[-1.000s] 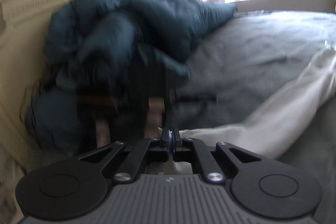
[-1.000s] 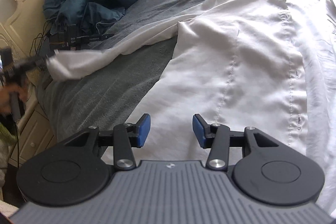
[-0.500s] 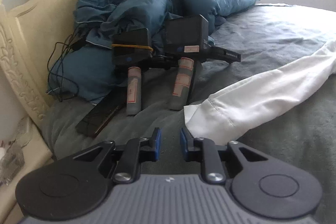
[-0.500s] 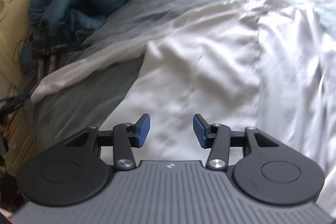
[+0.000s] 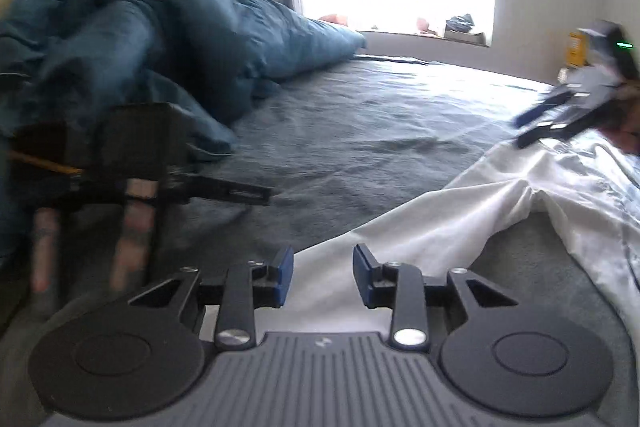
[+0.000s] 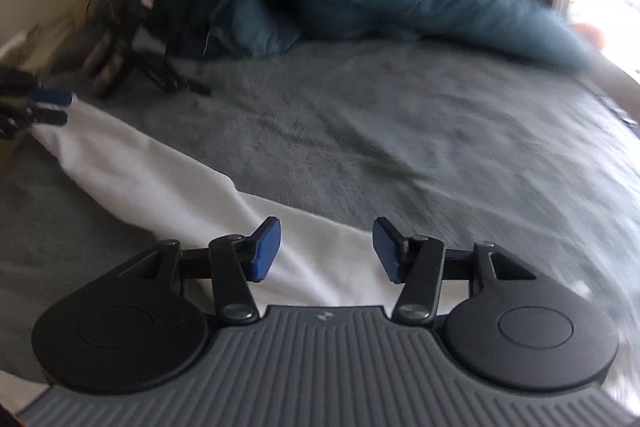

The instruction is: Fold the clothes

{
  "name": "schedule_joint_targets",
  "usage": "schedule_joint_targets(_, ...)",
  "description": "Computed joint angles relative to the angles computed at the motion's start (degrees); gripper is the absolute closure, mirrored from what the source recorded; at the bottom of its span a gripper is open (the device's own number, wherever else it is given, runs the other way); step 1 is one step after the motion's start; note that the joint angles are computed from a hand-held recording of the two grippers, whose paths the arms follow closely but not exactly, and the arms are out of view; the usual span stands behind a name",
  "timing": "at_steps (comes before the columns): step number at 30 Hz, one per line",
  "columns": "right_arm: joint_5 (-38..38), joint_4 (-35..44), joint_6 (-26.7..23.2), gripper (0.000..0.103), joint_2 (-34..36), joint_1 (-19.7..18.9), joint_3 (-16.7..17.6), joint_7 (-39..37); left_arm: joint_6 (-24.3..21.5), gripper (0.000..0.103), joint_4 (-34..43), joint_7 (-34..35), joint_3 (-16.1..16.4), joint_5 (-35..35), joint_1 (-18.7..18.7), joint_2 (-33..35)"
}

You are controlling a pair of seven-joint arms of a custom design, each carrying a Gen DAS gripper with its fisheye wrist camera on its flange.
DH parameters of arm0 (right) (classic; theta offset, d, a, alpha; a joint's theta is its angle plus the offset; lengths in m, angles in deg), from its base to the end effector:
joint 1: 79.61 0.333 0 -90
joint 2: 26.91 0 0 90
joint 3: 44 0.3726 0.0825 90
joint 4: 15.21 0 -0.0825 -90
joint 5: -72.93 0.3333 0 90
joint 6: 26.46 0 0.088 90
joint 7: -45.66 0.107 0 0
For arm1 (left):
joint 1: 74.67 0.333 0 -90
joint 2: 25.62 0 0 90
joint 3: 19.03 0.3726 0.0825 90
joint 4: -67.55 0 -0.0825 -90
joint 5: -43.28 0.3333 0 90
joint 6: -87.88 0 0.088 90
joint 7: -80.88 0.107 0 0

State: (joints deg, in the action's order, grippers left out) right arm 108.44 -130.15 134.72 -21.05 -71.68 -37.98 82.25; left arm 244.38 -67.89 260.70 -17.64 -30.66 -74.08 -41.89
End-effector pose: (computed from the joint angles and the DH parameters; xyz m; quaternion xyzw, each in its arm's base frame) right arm 0.5706 0.1097 0.5631 -0.8284 0.4095 -0.2124 0.3178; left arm 0.4260 0.0525 0.5673 -0.4604 0.7472 -0.4023 0.2603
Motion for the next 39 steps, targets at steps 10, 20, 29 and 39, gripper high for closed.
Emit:
schedule_joint_targets(10,-15.7,24.8,-25.1,0.051,17.3,-2.0,2.0,4.6,-9.5,0.063,8.1,-2.6,-0.4,8.0,3.4,10.3)
schedule_joint_targets(20,-23.9,36.8,-39.5,0.048,22.8,0.2,1.7,7.4,-16.1,0.064,11.5,-5.7,-1.9,13.1,6.6,14.3)
schedule_joint_targets(29,-27.3,30.0,-34.7,0.099,18.4,2.6,1.6,8.6,-14.0,0.096,10.8,-3.8,-3.1,10.7,6.5,13.9)
schedule_joint_targets(39,-34.1,15.7,-9.7,0.103,12.2,4.5,0.5,11.9,-1.1,0.102,9.8,4.1,-4.9,1.7,2.7,12.5)
